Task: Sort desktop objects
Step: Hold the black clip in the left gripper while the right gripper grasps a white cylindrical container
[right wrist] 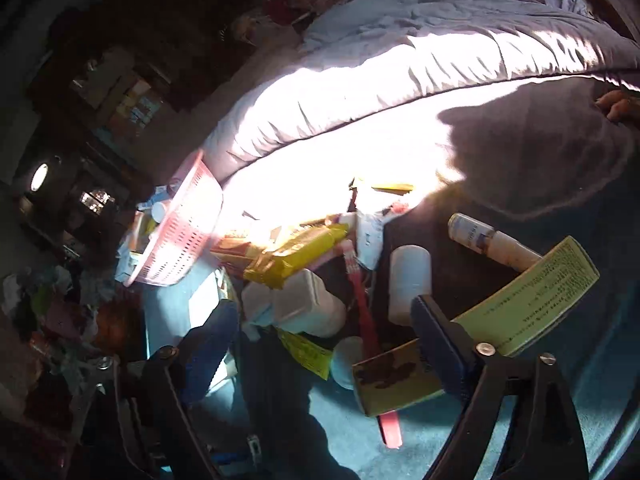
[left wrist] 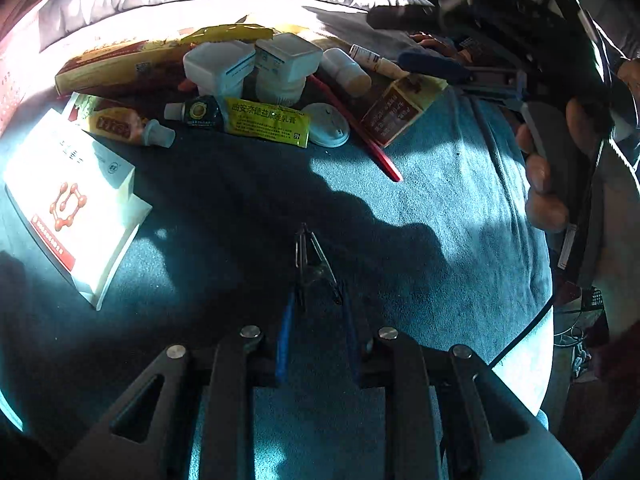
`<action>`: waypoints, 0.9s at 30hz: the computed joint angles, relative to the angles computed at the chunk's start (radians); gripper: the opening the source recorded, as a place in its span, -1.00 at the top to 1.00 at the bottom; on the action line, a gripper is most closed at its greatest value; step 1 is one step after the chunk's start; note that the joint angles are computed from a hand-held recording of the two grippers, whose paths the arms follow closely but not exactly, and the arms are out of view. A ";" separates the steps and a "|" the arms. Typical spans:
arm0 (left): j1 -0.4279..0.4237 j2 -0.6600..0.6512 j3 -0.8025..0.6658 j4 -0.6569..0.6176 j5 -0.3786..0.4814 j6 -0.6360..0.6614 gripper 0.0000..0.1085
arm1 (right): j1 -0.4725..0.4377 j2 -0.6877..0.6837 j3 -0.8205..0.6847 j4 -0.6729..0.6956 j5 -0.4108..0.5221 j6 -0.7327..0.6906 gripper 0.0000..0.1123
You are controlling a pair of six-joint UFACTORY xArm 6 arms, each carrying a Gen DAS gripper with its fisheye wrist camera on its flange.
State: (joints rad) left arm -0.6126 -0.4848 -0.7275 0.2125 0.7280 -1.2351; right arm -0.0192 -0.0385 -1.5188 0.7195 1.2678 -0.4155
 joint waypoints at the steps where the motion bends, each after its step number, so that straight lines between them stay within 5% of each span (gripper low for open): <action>1: 0.003 -0.010 0.007 0.005 -0.009 -0.004 0.57 | -0.026 -0.021 -0.007 -0.064 0.064 0.037 0.06; 4: 0.012 -0.022 0.017 0.016 -0.025 0.006 0.57 | -0.015 -0.123 0.034 -0.328 0.041 0.022 -0.03; 6: 0.017 -0.023 0.024 0.024 -0.038 -0.005 0.57 | 0.014 -0.156 0.042 -0.333 -0.053 0.018 -0.03; 15: 0.010 -0.010 0.026 0.030 -0.034 -0.013 0.57 | 0.265 0.057 0.007 -0.605 -0.248 0.265 0.24; 27: 0.018 -0.028 0.047 0.037 -0.030 -0.013 0.56 | 0.277 0.133 0.006 -0.579 -0.311 0.291 0.32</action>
State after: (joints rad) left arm -0.5951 -0.5129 -0.6808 0.2497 0.6981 -1.2485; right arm 0.2574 0.0945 -1.5127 0.1404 0.9569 -0.1249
